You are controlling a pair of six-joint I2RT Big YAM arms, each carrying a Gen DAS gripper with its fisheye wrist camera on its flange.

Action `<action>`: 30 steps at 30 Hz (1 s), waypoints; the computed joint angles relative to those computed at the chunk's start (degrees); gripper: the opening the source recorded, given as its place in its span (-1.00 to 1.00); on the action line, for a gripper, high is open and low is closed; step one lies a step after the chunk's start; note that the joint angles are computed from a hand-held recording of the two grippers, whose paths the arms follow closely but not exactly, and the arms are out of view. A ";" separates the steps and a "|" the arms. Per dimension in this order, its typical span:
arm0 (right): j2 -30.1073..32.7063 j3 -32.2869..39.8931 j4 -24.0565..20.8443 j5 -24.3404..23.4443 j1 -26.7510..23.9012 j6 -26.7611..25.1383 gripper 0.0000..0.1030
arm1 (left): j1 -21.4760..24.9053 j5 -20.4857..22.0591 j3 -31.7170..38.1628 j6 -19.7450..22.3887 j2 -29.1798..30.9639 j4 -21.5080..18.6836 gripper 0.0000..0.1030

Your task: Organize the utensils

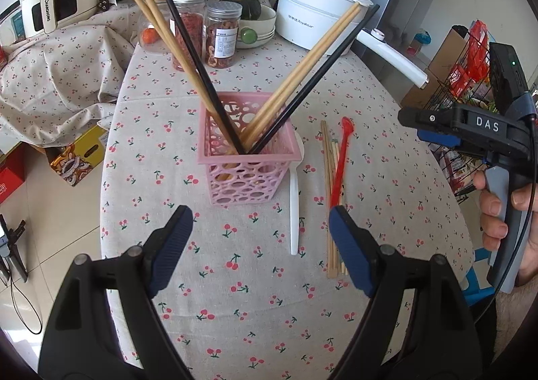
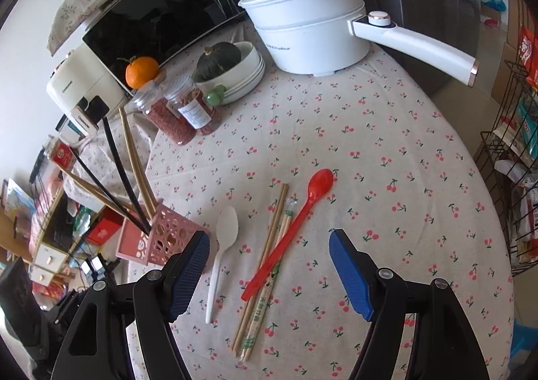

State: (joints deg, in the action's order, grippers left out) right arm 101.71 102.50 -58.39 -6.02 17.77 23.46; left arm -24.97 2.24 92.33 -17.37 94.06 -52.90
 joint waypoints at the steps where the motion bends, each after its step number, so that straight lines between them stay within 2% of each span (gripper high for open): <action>1: 0.84 0.35 -0.54 -0.16 0.29 -0.77 0.45 | -0.01 -0.10 0.01 0.16 0.06 -0.13 0.61; 11: 9.85 6.32 -1.82 -2.49 2.64 -3.30 0.44 | 0.59 -0.94 -1.61 2.66 -0.83 -0.46 0.61; 13: 11.70 7.79 -1.33 -3.17 2.79 -3.85 0.31 | 0.92 -0.53 -1.84 2.84 -0.99 -0.49 0.61; 15: 13.51 9.33 -0.81 -4.02 2.78 -3.80 0.00 | 1.22 0.05 -2.11 2.92 -1.18 -0.40 0.61; 18: 15.53 10.82 0.42 -5.66 2.49 -3.15 -0.24 | 1.41 0.85 -2.10 3.19 -1.23 -0.39 0.61; 22: 17.67 12.60 1.01 -8.03 2.42 -3.15 -0.42 | 1.33 1.48 -1.91 3.83 -1.11 -0.56 0.61; 23: 18.18 13.13 0.68 -8.24 2.47 -3.36 -0.54 | 1.28 1.60 -1.85 3.92 -1.07 -0.61 0.61; 24: 18.71 13.65 0.21 -8.42 2.54 -3.59 -0.74 | 1.23 1.70 -1.80 3.99 -1.03 -0.65 0.61; 25: 19.17 14.12 -0.36 -8.86 2.58 -3.66 -0.82 | 1.18 1.76 -1.75 4.05 -1.01 -0.71 0.61; 30: 18.64 13.44 0.28 -8.75 2.57 -3.57 -0.92 | 0.76 1.70 -1.58 4.22 -0.89 -0.76 0.61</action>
State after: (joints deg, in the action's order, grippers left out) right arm 120.35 115.94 -58.11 -14.77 20.34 19.89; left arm -24.21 3.94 90.74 -13.16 93.17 -53.66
